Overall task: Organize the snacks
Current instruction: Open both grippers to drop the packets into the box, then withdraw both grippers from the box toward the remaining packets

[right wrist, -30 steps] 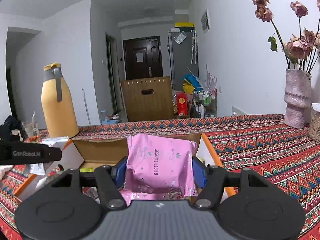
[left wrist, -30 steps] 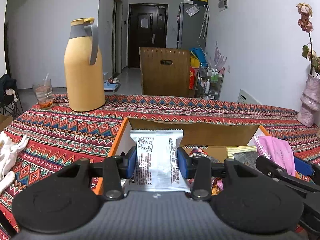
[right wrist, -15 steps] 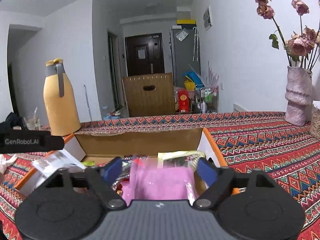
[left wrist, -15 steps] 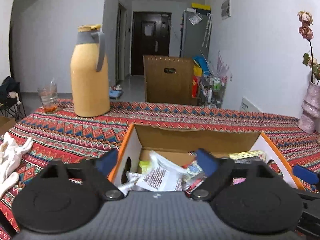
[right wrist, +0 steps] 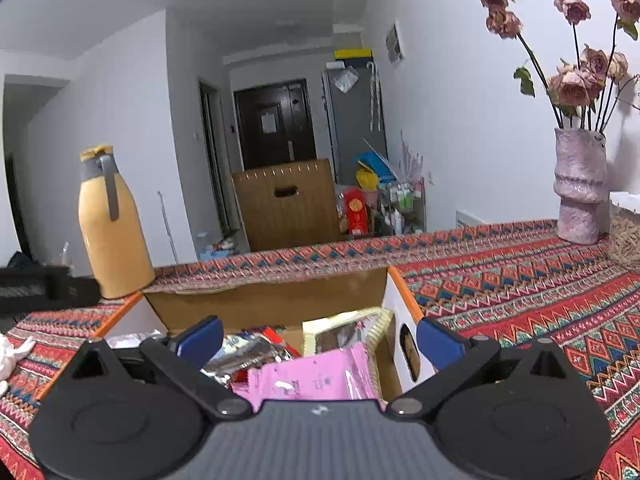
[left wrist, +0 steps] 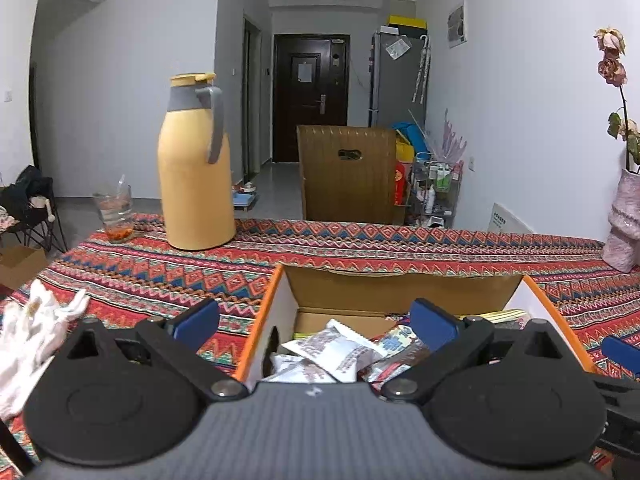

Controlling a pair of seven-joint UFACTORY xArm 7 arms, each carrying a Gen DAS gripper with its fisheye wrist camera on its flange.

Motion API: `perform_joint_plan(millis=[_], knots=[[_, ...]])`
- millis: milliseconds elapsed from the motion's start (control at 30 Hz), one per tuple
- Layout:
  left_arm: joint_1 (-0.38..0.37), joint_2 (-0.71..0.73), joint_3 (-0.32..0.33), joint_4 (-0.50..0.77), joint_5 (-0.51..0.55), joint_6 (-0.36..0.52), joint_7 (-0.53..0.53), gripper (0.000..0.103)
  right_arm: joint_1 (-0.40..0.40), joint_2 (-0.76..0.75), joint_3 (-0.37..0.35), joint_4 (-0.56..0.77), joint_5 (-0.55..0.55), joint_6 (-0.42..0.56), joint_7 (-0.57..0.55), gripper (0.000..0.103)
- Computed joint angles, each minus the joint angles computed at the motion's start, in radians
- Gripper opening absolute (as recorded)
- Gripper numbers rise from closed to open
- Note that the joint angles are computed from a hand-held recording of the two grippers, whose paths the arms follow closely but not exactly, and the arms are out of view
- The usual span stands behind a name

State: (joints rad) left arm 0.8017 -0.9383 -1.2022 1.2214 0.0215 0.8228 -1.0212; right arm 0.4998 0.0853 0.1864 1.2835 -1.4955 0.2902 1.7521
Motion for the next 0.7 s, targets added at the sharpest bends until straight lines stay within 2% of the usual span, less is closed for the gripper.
perform_joint_plan(millis=[100,300,700], knots=[[-0.036,-0.008,0.030,-0.021,-0.002,0.008,-0.011,0.103,0.004,0.001,0.004,0.000,0.060,0.007,-0.070,0.103],[-0.106,0.016,0.061,-0.046,0.017,0.051,-0.033,0.103,0.015,-0.046,0.018,-0.043,0.108,0.036,-0.153,0.103],[-0.325,0.071,0.117,-0.122,0.108,0.061,-0.126,0.103,-0.034,-0.196,0.091,-0.204,0.232,0.081,-0.196,0.103]])
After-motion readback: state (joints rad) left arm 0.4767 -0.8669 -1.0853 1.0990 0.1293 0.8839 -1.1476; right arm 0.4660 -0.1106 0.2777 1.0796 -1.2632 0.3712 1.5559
